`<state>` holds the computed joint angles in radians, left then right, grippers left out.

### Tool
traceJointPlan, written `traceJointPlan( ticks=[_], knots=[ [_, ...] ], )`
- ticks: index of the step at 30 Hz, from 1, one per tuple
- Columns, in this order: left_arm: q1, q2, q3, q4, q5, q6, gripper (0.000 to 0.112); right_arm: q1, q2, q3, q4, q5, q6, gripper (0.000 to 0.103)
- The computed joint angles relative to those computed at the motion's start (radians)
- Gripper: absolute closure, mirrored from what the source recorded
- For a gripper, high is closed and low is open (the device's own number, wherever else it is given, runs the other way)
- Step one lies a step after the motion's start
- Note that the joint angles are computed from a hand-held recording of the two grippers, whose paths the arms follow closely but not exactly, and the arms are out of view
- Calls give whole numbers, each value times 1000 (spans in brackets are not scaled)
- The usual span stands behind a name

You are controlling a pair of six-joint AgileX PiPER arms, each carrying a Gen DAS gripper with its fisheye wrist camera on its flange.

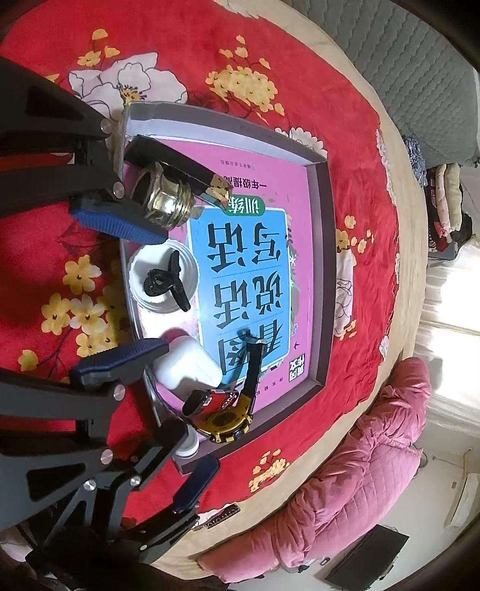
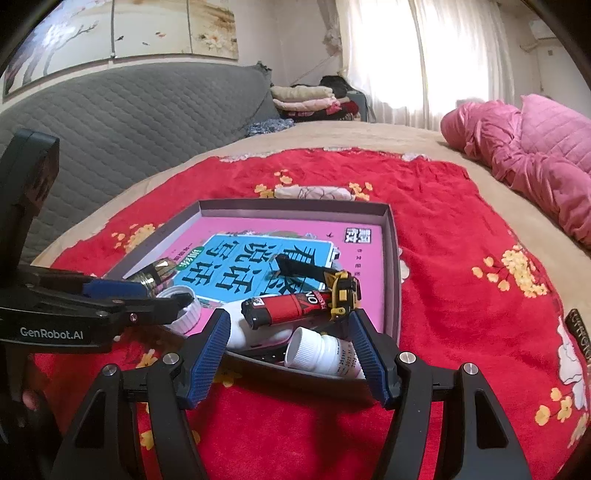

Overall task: Organize rigid objects
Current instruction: 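Withdraw both tools up and back from the box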

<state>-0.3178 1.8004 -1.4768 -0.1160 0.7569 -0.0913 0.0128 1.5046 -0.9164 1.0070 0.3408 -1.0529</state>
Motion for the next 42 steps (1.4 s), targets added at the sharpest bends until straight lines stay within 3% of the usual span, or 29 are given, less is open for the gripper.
traceJointPlan(
  ticks=[10,19,27,30,37,42],
  knots=[
    [7,-32,45,14,-19,-30,57,33,-55,48,-121,-57,151,35],
    [14,-75,88,28,-33,-34,57,79,-73,69,-359,-100,376,35],
    [2,-101,130,108,-46,-104,57,118,-107,77,-640,-102,665,34],
    [-1,-115,152,113,-55,-111,57,151,-120,83,-852,-110,873,34],
    [5,-142,201,88,-72,-90,57,214,-134,78,-1131,-86,1159,34],
    [8,-152,222,73,-75,-75,57,253,-140,71,-1209,-59,1265,34]
  ],
)
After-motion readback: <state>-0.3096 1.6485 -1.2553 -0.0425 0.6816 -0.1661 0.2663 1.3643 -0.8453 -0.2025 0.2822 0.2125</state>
